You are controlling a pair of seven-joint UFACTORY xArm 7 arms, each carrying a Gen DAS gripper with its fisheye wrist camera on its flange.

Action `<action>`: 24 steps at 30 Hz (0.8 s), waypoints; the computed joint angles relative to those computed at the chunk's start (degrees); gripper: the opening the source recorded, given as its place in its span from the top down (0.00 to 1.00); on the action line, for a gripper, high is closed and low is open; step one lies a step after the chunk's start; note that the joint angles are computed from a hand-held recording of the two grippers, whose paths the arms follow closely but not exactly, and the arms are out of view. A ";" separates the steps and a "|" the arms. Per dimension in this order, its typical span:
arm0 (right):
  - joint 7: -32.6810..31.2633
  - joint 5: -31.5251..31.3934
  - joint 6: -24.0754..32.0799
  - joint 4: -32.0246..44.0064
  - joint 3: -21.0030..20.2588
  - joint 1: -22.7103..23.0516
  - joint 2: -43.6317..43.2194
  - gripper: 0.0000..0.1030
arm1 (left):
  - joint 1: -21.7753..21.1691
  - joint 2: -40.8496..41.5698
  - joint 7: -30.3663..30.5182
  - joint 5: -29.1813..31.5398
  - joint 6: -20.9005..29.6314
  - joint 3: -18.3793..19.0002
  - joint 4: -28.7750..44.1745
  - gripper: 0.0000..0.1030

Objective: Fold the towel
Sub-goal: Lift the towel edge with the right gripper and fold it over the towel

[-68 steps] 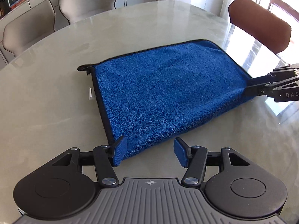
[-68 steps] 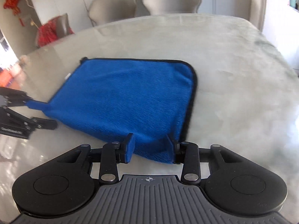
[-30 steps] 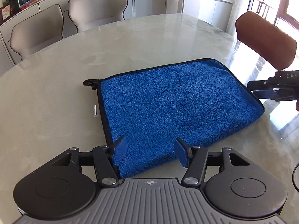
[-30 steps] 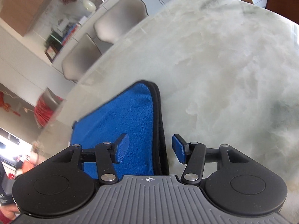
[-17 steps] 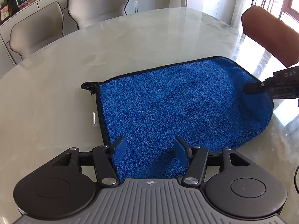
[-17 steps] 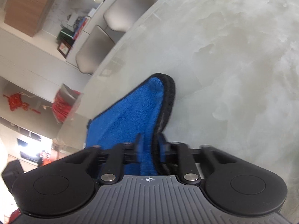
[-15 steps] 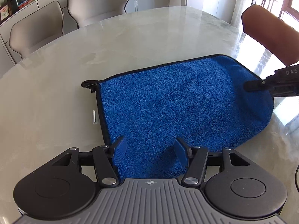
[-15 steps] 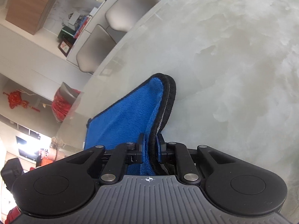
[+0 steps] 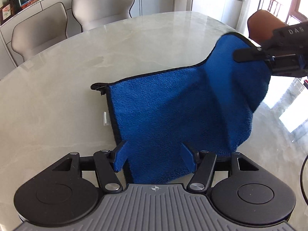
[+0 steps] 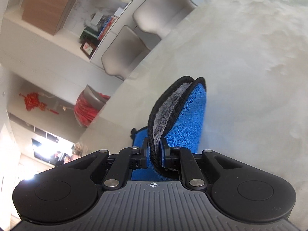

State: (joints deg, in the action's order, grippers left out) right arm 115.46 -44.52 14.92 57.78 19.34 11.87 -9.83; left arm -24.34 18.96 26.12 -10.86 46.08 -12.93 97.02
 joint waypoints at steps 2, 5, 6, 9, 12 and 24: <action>-7.47 4.45 3.92 5.14 -0.73 2.54 4.19 0.89 | 0.53 -0.57 0.18 -0.53 -0.06 0.11 -0.49 0.38; -14.42 8.25 7.75 10.90 -2.33 5.94 9.04 0.89 | 1.30 -1.47 0.33 -1.18 -0.22 0.35 -1.36 0.37; -16.79 9.56 9.16 13.10 -2.74 6.95 10.81 0.89 | 1.57 -1.76 0.38 -1.40 -0.25 0.43 -1.65 0.37; -22.55 13.54 12.19 18.88 -3.82 9.43 15.60 0.89 | 2.40 -2.39 0.83 -2.43 0.00 0.48 -2.39 0.37; -30.01 18.03 17.43 26.06 -4.30 11.56 20.94 0.88 | 3.09 -3.19 1.64 -3.56 0.05 0.45 -3.41 0.37; -48.66 21.75 24.52 35.59 -8.94 19.82 25.72 0.61 | 4.19 -3.73 2.68 -5.81 0.79 0.60 -4.52 0.37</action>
